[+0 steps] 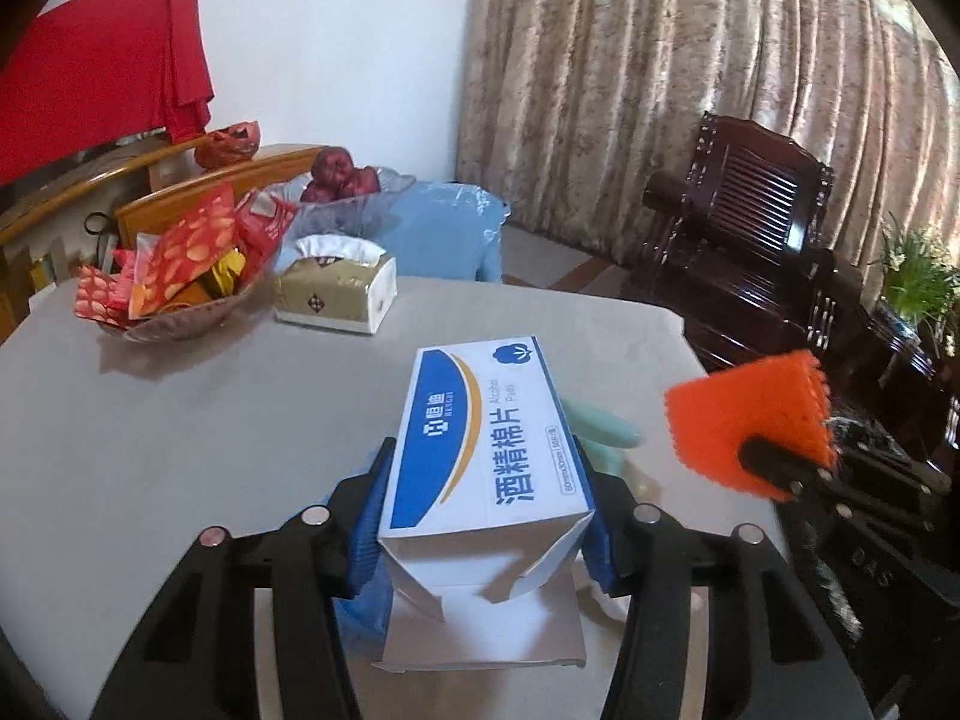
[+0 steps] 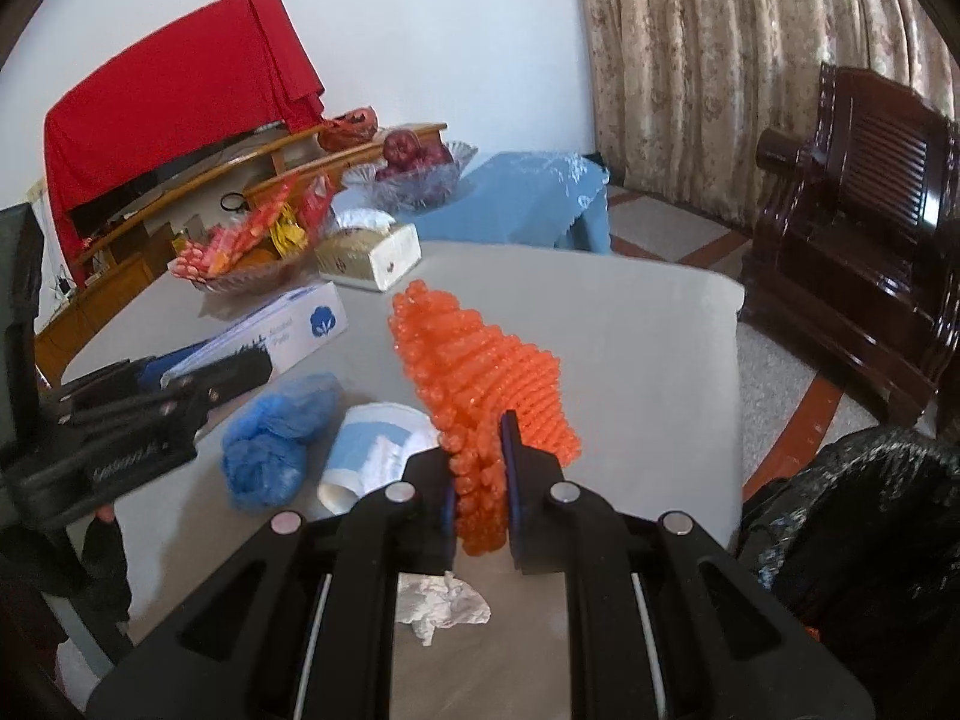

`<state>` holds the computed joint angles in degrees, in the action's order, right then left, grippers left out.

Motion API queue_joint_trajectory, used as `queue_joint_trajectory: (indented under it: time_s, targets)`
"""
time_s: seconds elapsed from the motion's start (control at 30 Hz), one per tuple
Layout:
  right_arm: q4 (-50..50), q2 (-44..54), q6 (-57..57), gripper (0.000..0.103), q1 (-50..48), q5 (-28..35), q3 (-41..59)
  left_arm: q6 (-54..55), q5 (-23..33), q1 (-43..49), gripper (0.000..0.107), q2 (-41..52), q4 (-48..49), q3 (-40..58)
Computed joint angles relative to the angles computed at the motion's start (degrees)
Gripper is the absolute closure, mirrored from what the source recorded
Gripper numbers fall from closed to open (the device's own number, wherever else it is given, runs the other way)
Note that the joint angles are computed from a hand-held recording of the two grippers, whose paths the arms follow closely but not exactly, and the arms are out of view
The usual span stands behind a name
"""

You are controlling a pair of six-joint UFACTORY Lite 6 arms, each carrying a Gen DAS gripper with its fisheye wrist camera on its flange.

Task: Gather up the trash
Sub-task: 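Carry the orange net and white-blue box over the bin and open both tools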

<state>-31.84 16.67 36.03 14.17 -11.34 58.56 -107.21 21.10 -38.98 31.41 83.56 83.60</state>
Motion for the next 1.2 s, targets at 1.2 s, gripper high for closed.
queue_joint_trajectory:
  time_s: [1.2]
  targets:
    - [-66.79, -47.11, 56.22, 0.091, -38.95, -15.9, -28.24, 26.73, 7.87, -19.54, 0.054, 12.82, -23.1, 29.79]
